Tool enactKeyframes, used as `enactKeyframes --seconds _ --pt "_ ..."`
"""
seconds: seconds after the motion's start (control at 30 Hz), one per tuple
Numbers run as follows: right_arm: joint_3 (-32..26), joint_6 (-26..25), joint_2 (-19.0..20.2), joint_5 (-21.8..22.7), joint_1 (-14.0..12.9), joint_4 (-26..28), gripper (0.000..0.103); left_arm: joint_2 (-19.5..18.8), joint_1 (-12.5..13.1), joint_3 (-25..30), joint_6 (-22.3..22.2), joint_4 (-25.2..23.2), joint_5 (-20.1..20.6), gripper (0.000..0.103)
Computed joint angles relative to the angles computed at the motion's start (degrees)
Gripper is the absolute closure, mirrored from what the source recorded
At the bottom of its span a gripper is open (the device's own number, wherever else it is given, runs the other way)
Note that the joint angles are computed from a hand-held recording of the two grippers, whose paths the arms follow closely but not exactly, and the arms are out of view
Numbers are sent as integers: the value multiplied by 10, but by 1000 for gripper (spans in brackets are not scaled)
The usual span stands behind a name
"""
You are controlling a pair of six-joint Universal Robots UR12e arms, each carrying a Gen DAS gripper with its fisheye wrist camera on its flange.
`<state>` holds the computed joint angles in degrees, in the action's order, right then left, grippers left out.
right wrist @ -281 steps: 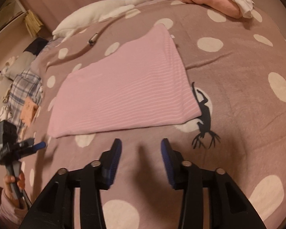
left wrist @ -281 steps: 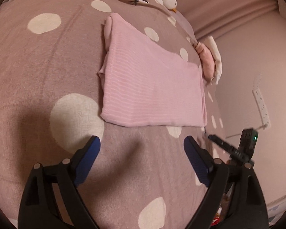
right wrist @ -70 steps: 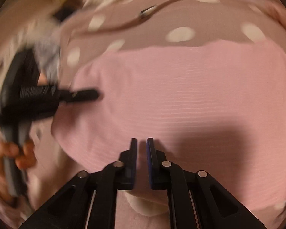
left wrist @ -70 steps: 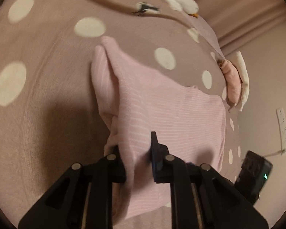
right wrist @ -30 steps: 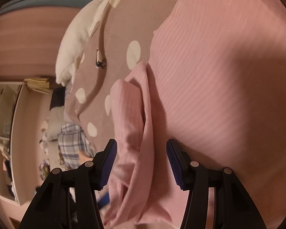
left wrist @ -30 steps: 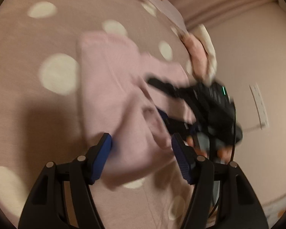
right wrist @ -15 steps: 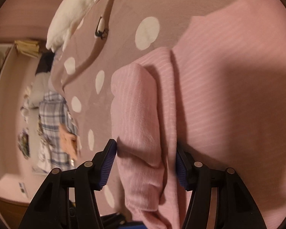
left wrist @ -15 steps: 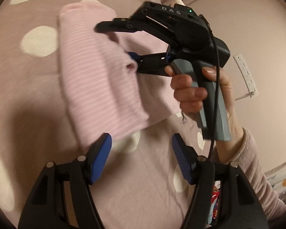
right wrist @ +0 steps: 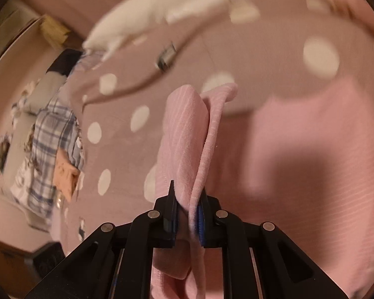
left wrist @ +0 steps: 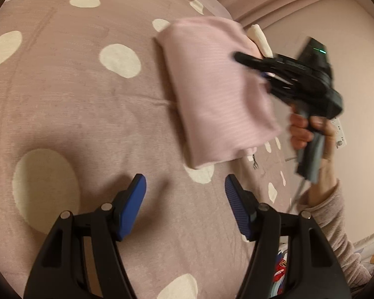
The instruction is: Fold small clothes
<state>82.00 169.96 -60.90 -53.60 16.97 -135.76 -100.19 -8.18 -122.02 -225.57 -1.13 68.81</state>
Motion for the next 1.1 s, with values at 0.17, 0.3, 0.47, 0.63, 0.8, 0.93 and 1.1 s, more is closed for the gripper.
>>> enactKeyframes --seconds 0.17,0.3,0.47,0.63,0.8,0.93,1.1 --pt "-4 10 -8 -56 -22 -30 89 -15 -2 5 -16 19 -2 38" --pt "-9 7 7 -86 -33 -25 89 -18 -3 13 -11 3 -3 38" --pt "-6 28 31 -119 -47 -33 89 -20 -2 27 15 -26 -9 37" --pt "11 34 28 -79 -58 -76 89 -22 0 35 26 -41 -18 37" --pt "26 35 9 -65 -61 -109 89 -38 -3 54 32 -37 -22 37" --pt "48 1 -10 -37 -65 -92 68 -40 -7 62 42 -50 -20 37" --pt "34 36 8 -27 -74 -32 64 -39 -12 66 44 -58 -12 37"
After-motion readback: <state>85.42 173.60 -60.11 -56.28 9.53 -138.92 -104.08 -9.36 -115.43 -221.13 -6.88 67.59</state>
